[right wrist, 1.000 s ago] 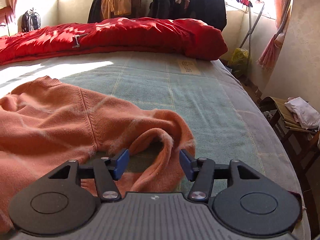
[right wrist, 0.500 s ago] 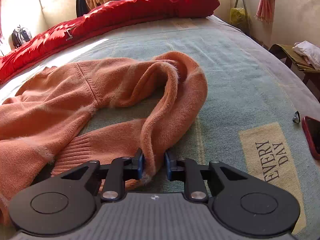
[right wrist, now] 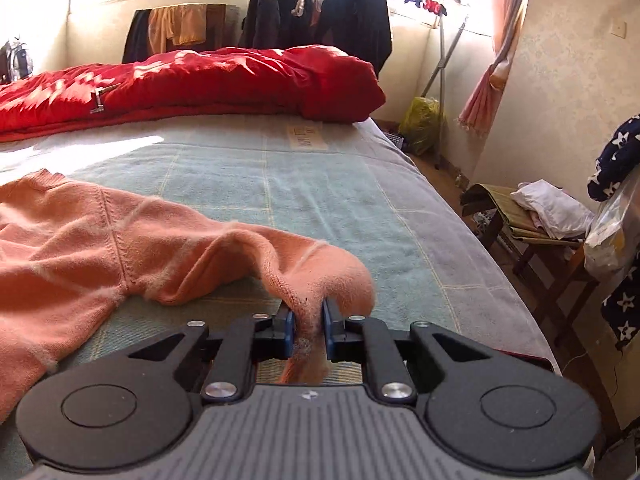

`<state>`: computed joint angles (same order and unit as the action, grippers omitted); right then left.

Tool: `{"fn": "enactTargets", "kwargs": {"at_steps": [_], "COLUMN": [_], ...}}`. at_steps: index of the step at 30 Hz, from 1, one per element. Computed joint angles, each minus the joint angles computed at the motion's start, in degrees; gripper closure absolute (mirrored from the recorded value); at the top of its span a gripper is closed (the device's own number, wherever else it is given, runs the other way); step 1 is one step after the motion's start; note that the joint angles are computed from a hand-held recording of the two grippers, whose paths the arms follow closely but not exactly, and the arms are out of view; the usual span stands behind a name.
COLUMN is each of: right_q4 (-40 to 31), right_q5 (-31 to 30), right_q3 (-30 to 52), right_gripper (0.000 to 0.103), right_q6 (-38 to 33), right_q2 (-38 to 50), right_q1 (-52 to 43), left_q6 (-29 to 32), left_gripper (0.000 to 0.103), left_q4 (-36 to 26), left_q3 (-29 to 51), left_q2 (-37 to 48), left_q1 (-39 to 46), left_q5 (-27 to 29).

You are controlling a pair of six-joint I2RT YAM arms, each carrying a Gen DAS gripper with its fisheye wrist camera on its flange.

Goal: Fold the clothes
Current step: 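Lay the sleeve flat on the bed and open the right gripper, then grasp the sweater cuff with the right gripper and pull the sleeve straight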

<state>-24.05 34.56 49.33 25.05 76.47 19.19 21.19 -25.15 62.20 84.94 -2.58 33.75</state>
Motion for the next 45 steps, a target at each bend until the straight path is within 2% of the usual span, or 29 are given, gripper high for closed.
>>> {"fn": "enactTargets", "kwargs": {"at_steps": [4, 7, 10, 11, 14, 19, 25, 29, 33, 35, 37, 39, 41, 43, 45], "right_q4": [3.7, 5.41, 8.27, 10.31, 15.37, 17.98, 16.89, 12.27, 12.37, 10.26, 7.86, 6.37, 7.57, 12.24, 20.11], "right_q5": [-2.81, -5.13, -6.92, -6.8, -9.2, -9.64, -11.19, -13.1, -10.8, -7.76, -7.23, -9.83, -15.53, -21.11, -27.13], "right_q3": [1.84, 4.54, 4.37, 3.02, -0.68, -1.8, -0.42, 1.04, -6.11, -9.79, -13.1, -16.61, -19.88, -23.94, -28.52], "right_gripper": [0.084, 0.075, 0.063, 0.055, 0.021, 0.0, 0.0, 0.0, 0.01, 0.013, 0.018, 0.034, 0.041, 0.042, 0.042], "right_q6": [-0.98, 0.71, 2.88, 3.96, 5.38, 4.74, 5.42, 5.65, 3.15, 3.06, 3.84, 5.37, 6.8, 9.02, 12.54], "right_q2": [7.34, 14.52, 17.66, 17.42, 16.31, 17.79, 19.15, 16.84, 3.22, -4.4, -11.02, -16.23, -18.82, -19.68, -18.91], "right_q1": [5.08, 7.63, 8.24, 8.62, 8.69, 9.59, 8.65, 8.19, 9.42, 9.1, 6.8, 2.16, -3.33, -7.46, -10.45], "left_q6": [0.58, 0.39, 0.26, 0.2, -0.05, -0.05, -0.22, 0.34, 0.74, 0.45, 0.19, -0.14, -0.63, -0.72, -0.69], "left_gripper": [0.032, 0.032, 0.032, 0.032, 0.031, 0.031, 0.031, 0.031, 0.031, 0.031, 0.031, 0.031, 0.031, 0.031, 0.031], "left_q4": [-0.41, -0.49, -0.43, -0.42, -0.33, -0.35, -0.42, -0.71, -0.92, -0.78, -0.44, -0.11, 0.03, -0.09, -0.23], "left_q3": [-0.44, -0.52, -0.58, -0.59, -0.72, -0.9, -0.92, -1.08, -0.96, -0.86, -0.74, -0.76, -0.74, -0.71, -0.73], "left_q2": [-0.48, -0.74, -0.81, -0.76, -0.56, -0.54, -0.27, -0.71, -0.87, -0.65, -0.32, -0.28, -0.28, -0.31, -0.42], "left_q1": [0.0, 0.25, 0.61, 0.7, 0.61, 0.46, 1.04, 0.99, 1.2, 0.87, 0.2, -0.6, -1.37, -2.0, -2.73], "left_q5": [0.0, -0.1, 0.02, 0.07, -0.14, -0.21, 0.0, -0.1, 1.03, 1.07, 0.84, 0.41, 0.08, -0.41, -1.4]}}
